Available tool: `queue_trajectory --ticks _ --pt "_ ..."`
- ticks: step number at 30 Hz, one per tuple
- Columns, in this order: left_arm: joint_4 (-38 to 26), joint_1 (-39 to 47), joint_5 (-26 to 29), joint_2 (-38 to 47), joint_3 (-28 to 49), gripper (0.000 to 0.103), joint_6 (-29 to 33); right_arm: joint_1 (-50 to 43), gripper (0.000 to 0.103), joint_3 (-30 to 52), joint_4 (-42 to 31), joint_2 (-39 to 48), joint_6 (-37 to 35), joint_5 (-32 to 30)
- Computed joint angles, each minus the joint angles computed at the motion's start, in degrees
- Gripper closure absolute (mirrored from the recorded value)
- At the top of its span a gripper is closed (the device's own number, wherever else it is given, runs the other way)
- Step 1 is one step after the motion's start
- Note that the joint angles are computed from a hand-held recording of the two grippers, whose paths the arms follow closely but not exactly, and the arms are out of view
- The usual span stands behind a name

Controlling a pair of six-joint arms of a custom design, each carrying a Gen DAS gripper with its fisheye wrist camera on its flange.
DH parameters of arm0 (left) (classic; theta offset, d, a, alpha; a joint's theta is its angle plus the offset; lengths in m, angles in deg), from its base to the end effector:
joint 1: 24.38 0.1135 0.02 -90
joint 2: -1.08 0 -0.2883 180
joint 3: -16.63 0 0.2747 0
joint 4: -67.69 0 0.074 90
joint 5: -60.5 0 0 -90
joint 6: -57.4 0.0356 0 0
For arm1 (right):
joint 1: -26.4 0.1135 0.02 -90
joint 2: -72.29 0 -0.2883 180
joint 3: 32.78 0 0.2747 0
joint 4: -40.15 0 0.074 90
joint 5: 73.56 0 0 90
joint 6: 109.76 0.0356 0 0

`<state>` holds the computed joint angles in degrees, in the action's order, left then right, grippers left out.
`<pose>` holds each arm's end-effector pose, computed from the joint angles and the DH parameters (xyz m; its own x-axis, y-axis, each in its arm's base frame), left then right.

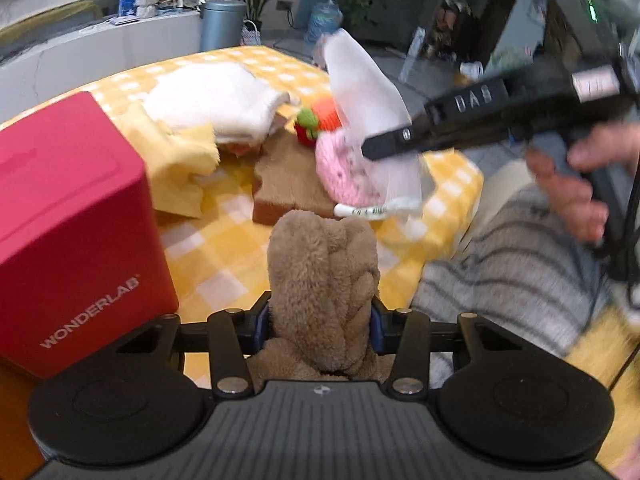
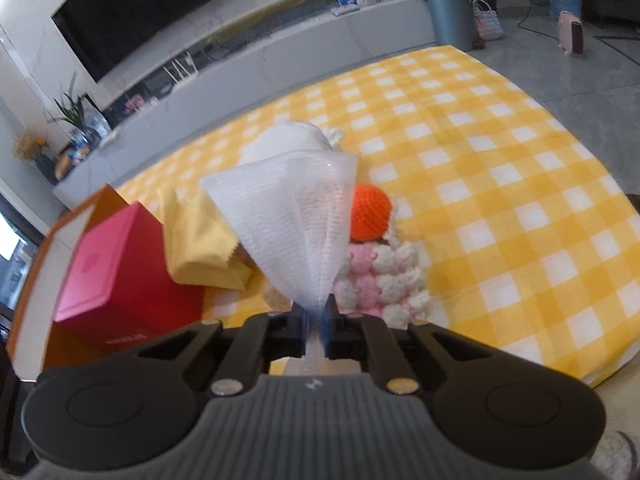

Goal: Organize soft objects
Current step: 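Grasp the brown twisted towel with the left gripper while the right holds the mesh puff, then carry the mesh puff into the white box and open the right gripper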

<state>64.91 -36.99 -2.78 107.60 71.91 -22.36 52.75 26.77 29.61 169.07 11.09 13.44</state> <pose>0.3245 -0.0890 0.0901 -0.6966 0.3186 -0.6428 0.5860 0.7696 -0.2536 0.3096 0.1554 0.1525 -0.8131 0.1687 -0.5571 -0.0673 0.9234 0.3779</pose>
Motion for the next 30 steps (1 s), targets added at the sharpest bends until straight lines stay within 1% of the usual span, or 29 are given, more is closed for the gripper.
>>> queue_trajectory --ticks 4,8,9,11,12,13,15,17,18,20,21,22,24,25,26,27,28,29,30 --pt "2.2 2.4 2.9 -4.4 -2.5 0.051 -2.9 0.3 0.099 -0.9 1.2 -1.4 0.2 0.0" --pt "2.9 6.5 3.8 -12.9 -5.6 0.051 -8.0 1.2 0.099 -1.8 2.7 -3.3 0.6 -0.3" --pt "2.0 8.4 4.9 -15.3 -6.0 0.051 -9.8 1.4 0.099 -2.0 3.1 -3.7 0.6 -0.4" --pt "-0.6 13.3 8.9 -19.2 -6.2 0.051 -12.0 1.9 0.099 -2.4 3.8 -4.3 0.6 -0.8" --pt "-1.0 16.1 10.8 -21.5 -6.9 0.051 -12.2 2.2 0.099 -2.4 3.9 -4.4 0.8 -0.7" --pt "-0.9 18.5 11.5 -23.6 -7.9 0.051 -11.9 2.6 0.099 -2.3 3.9 -4.6 0.9 -0.5" --pt "0.0 22.9 11.2 -27.8 -9.8 0.051 -11.6 3.7 0.099 -2.0 3.9 -4.8 1.3 0.1" --pt "-1.4 26.9 9.2 -30.7 -10.3 0.051 -11.4 4.8 0.099 -1.8 4.3 -5.0 2.2 0.5" --pt "-1.1 29.0 8.8 -31.3 -10.8 0.051 -11.3 5.4 0.099 -1.7 4.8 -5.0 2.6 0.5" --pt "0.8 33.4 10.4 -29.9 -11.2 0.051 -11.2 6.6 0.099 -1.2 5.2 -4.5 3.0 0.6" --pt "0.6 35.0 10.6 -28.5 -10.7 0.051 -10.9 7.3 0.099 -0.6 4.6 -4.2 3.6 0.9" --pt "0.3 35.8 8.9 -26.8 -10.0 0.051 -11.1 8.2 0.099 0.3 3.6 -4.0 4.1 1.7" --pt "-0.9 35.3 1.9 -23.4 -8.1 0.051 -11.6 10.7 0.099 1.8 2.5 -4.2 4.4 4.4" --pt "-1.1 34.5 -1.9 -21.5 -7.3 0.051 -11.6 12.0 0.099 3.0 2.0 -4.2 4.1 4.9" --pt "-1.6 34.3 -3.7 -20.1 -6.2 0.051 -11.4 13.0 0.1 4.3 1.8 -4.0 3.6 4.4" --pt "-1.3 34.6 -3.2 -18.5 -5.6 0.051 -11.5 14.0 0.101 5.8 1.9 -3.6 3.6 3.4" --pt "-2.6 37.2 0.3 -16.9 -4.4 0.051 -10.3 14.9 0.101 7.4 2.1 -3.1 3.7 1.8" --pt "-3.7 37.7 1.3 -15.4 -3.3 0.05 -10.6 15.7 0.101 9.0 2.6 -2.4 3.9 -0.4" --pt "-5.3 37.8 0.5 -14.5 -2.1 0.05 -11.0 16.5 0.101 11.0 2.7 -1.4 4.4 -2.6"
